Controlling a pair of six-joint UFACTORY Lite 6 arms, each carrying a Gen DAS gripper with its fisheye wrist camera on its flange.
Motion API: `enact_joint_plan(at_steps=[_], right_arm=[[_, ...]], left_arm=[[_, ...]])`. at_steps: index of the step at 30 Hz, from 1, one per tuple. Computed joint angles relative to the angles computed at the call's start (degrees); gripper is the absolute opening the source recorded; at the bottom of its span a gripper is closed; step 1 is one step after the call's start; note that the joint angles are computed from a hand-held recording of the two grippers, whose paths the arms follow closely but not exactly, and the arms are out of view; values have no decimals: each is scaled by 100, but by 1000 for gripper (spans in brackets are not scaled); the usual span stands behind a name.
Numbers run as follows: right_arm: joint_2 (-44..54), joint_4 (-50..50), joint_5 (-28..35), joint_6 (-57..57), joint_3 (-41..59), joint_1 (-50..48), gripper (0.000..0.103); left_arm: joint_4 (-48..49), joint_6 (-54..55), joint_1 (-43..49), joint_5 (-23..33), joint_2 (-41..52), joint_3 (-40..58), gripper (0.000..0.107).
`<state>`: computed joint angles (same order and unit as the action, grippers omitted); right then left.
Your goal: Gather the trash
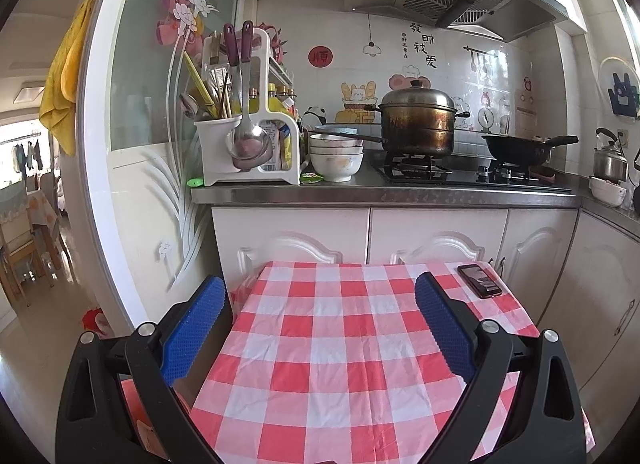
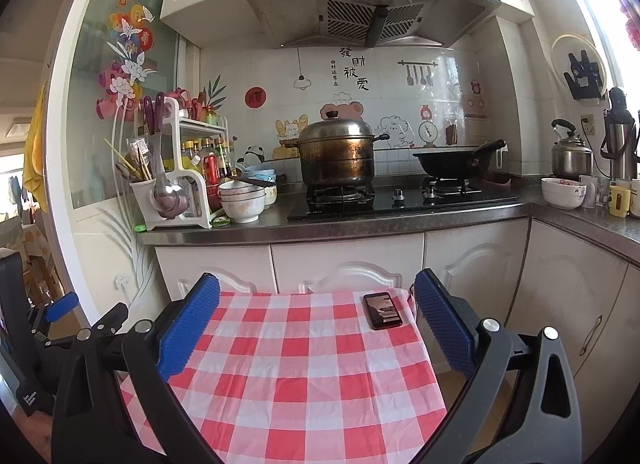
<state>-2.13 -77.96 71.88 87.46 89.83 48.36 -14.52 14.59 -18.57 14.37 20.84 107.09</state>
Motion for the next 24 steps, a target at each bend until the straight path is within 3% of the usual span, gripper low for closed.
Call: enact_joint_plan(at_steps=[5, 12, 16, 20, 24], right_arm=[[45, 261, -506, 0, -132, -394, 98], [108, 622, -1245, 49, -389, -999, 98], [127, 834, -1780, 146, -692, -1473, 98], [406, 1128, -2397, 156, -966, -2083, 98], [1045, 1566, -3041, -36, -1057, -2692, 98]], left_arm=[[187, -218, -18, 143, 391, 324, 95], [-284, 117, -12, 452, 1068, 848, 95], [364, -584, -130, 753, 1665, 1291, 95], [659, -1092, -267, 1398, 2682, 2192, 95], [963, -1565, -437, 2217, 3991, 3773, 95]])
